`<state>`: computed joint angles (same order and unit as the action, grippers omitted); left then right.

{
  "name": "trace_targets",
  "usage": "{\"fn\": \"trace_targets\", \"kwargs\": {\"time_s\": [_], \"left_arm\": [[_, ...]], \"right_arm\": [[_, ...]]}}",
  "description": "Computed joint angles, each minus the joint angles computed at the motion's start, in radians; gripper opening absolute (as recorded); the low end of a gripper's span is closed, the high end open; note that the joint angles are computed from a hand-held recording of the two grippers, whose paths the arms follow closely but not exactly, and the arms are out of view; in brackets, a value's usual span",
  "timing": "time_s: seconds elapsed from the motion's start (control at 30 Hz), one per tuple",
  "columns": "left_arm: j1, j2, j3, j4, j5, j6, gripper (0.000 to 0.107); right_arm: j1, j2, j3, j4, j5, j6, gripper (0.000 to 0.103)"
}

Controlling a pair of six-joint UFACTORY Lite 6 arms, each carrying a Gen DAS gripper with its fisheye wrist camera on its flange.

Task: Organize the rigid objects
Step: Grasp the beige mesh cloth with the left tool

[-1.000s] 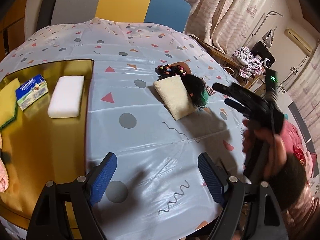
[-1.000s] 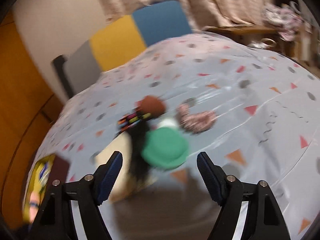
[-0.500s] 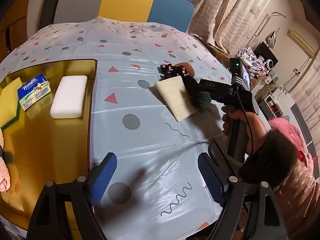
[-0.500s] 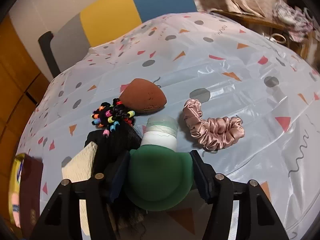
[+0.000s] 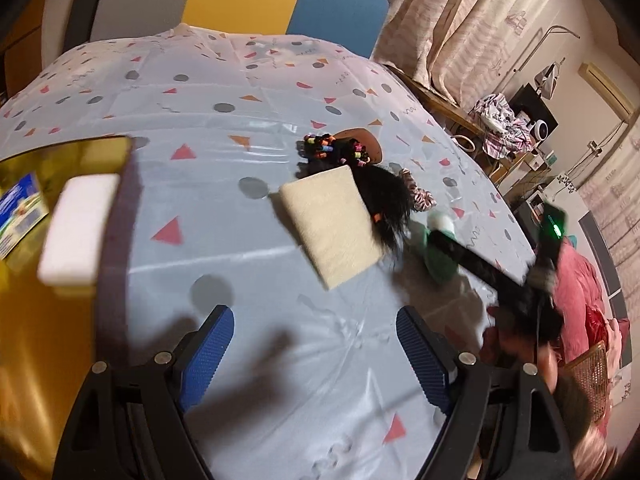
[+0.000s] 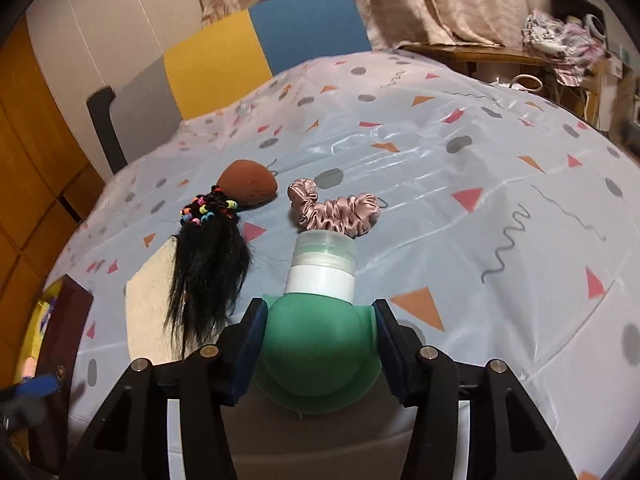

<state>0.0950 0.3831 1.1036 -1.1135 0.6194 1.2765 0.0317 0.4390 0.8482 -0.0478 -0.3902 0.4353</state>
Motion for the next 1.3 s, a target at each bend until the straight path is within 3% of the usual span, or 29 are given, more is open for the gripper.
{"fn": "trace_targets", "kwargs": {"time_s": [0.2,0.4,0.77,0.9,1.07,1.13,1.3], "left_arm": [[-0.128,0.201,0.23,0.076,-0.05,-0.182,0.085],[-0.194,0.418,0.503,0.261,-0.058,-0.455,0.085],[-0.277,0.633,0.85,0.502,-0.039,-0.75,0.088],[-0.305,0.608,0.79,0.494,-0.112,-0.705,0.089],[-0.362,0.511,0.587,0.546,-0.316,-0.61,0.087],[-0.361,0.466,0.501,0.43,-0.368,-0.472,0.084],[-0.305,0.381,0.363,0.049,-0.351,-0.085,0.069]], "right_arm": [[0.045,0.006,-0.016,0.187,-0.053,-0.177,0.056],[-0.015,0.023,-0.039,-0.015,-0.111,0.034,0.058],[-0.002,0.033,-0.042,0.02,-0.133,0.003,0.059],[-0.004,0.032,-0.051,0.01,-0.146,0.016,0.059],[-0.004,0.029,-0.054,0.012,-0.148,0.016,0.059],[-0.004,0.029,-0.054,0.01,-0.147,0.018,0.059],[-0.002,0.028,-0.054,0.017,-0.146,0.014,0.059]]}}
